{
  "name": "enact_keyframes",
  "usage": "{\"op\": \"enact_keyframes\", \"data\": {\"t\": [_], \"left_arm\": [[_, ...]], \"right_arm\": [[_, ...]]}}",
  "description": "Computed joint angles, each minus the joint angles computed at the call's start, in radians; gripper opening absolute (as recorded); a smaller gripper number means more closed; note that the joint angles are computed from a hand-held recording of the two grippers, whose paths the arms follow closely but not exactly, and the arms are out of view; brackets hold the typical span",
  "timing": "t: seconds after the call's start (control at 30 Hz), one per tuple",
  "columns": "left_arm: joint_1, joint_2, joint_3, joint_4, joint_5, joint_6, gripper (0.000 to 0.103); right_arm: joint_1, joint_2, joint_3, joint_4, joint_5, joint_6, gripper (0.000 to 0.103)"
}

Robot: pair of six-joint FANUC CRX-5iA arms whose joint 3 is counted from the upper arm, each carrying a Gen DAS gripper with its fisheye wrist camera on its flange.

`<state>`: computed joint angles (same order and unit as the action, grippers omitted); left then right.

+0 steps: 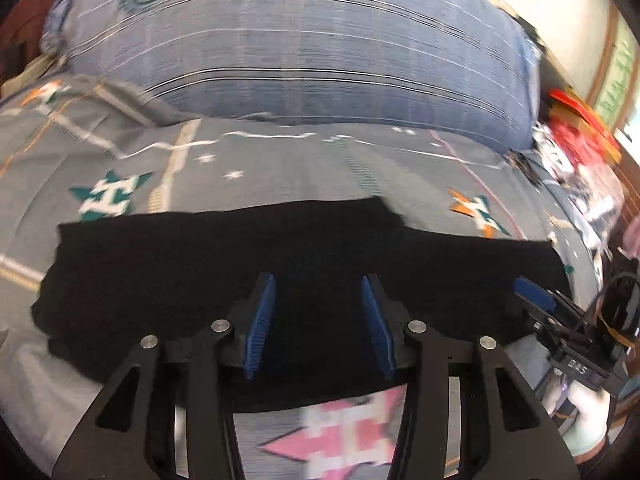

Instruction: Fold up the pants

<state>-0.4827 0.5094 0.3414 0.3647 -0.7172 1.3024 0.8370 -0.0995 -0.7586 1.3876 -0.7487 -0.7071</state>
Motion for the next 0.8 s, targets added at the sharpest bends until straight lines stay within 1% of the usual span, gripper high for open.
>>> {"op": "enact_keyframes", "data": {"t": [0.07,0.1,0.17,0.2,0.3,0.4,0.5,0.57,0.63,0.73,0.8], "left_arm": [[0.021,-0.005,-0.007,0.005,-0.003,0.021,0.044],[0.030,-0.009,-0.014,0.007,0.001,0.028,0.044],[0.048,-0.020,-0.026,0.006,0.013,0.049,0.044],[0.054,-0.022,-0.029,0.006,0.019,0.055,0.044],[0.064,-0.019,-0.029,0.001,0.024,0.083,0.044],[0.063,-0.016,-0.039,0.024,0.023,0.073,0.044],[0.049,-0.003,-0.032,0.037,0.014,0.050,0.044],[0.035,-0.001,-0.038,0.037,0.023,0.034,0.044],[0.026,-0.007,-0.042,0.010,0.040,0.051,0.044],[0.028,-0.037,-0.088,-0.001,0.098,0.064,0.044],[0.040,-0.060,-0.119,-0.016,0.130,0.087,0.044]], "right_arm": [[-0.023,0.012,0.005,0.047,0.032,-0.027,0.062],[-0.037,0.017,0.007,0.072,0.051,-0.046,0.062],[-0.086,0.027,0.012,0.150,0.120,-0.100,0.062],[-0.095,0.036,0.021,0.163,0.133,-0.100,0.062],[-0.091,0.065,0.055,0.136,0.126,-0.042,0.062],[-0.092,0.067,0.051,0.141,0.140,-0.051,0.062],[-0.069,0.063,0.046,0.100,0.118,-0.020,0.062],[-0.053,0.059,0.041,0.082,0.098,-0.009,0.062],[-0.040,0.058,0.041,0.068,0.081,0.000,0.062],[-0.029,0.061,0.046,0.062,0.056,0.006,0.062],[-0.041,0.068,0.052,0.088,0.071,0.005,0.062]]}}
